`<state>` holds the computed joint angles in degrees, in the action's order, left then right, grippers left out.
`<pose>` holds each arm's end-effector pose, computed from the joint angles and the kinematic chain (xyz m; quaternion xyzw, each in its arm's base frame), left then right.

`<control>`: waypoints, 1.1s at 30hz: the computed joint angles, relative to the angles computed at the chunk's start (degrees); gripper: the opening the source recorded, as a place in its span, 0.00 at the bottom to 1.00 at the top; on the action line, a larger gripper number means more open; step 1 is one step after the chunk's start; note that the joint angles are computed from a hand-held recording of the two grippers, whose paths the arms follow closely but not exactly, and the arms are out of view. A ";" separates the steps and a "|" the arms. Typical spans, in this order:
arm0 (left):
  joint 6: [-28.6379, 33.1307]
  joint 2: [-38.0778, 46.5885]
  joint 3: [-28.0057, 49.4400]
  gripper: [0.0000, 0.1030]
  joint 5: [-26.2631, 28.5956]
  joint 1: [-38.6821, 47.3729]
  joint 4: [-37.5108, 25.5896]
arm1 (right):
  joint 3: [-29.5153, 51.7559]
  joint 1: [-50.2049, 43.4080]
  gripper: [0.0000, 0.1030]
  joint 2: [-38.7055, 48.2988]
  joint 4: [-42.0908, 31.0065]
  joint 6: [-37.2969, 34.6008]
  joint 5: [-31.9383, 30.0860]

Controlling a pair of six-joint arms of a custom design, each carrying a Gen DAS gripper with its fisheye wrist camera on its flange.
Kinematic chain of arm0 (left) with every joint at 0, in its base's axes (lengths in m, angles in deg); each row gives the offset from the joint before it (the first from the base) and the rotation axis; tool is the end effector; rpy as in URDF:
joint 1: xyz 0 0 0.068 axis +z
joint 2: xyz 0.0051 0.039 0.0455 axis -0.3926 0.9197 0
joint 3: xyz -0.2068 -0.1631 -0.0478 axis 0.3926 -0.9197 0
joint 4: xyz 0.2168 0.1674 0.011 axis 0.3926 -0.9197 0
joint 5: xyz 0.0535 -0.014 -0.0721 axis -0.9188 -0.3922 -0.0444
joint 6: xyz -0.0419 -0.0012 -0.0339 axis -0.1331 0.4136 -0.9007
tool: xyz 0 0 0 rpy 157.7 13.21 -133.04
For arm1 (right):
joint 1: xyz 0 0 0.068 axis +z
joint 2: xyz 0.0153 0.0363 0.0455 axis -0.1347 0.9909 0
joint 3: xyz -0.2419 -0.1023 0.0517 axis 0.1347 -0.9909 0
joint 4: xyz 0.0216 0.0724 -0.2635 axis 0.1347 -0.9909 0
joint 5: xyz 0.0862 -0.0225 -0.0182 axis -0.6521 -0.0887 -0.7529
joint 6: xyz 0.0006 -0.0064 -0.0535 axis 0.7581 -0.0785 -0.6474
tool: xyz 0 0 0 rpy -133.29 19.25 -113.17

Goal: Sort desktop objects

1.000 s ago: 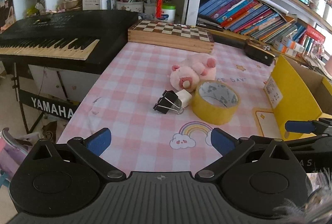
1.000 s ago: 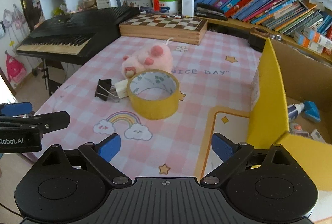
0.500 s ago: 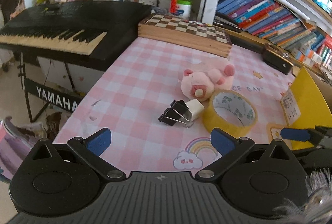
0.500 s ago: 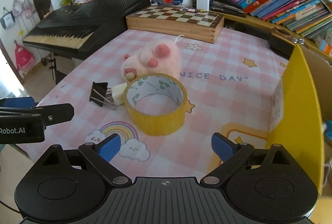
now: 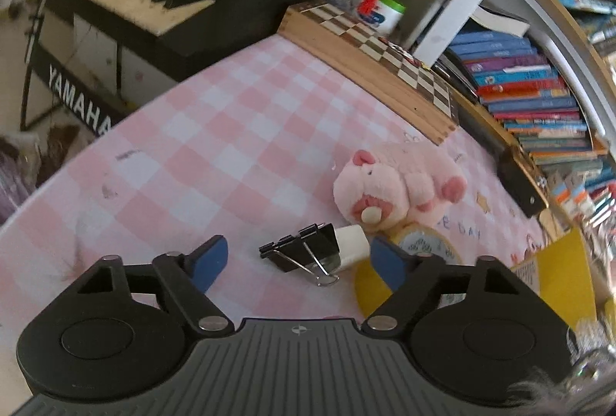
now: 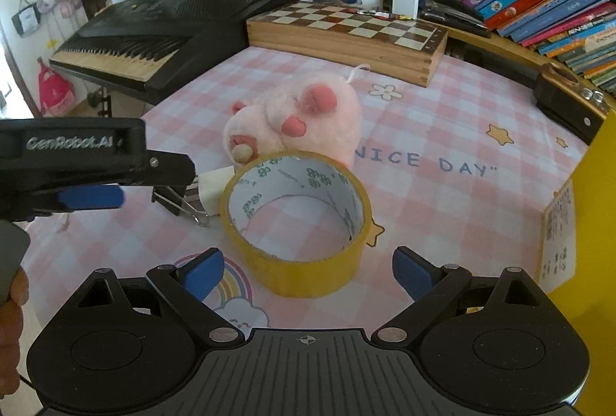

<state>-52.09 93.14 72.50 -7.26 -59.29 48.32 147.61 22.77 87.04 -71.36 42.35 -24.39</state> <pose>0.2459 -0.1559 0.1970 -0.3992 0.8387 -0.0613 0.3653 0.3147 0.1955 0.1815 -0.3853 0.8565 0.1631 0.3023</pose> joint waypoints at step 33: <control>1.40 -7.50 -2.60 0.43 -5.31 -3.82 -2.01 | 0.40 -0.47 0.84 -1.40 0.46 1.78 -2.48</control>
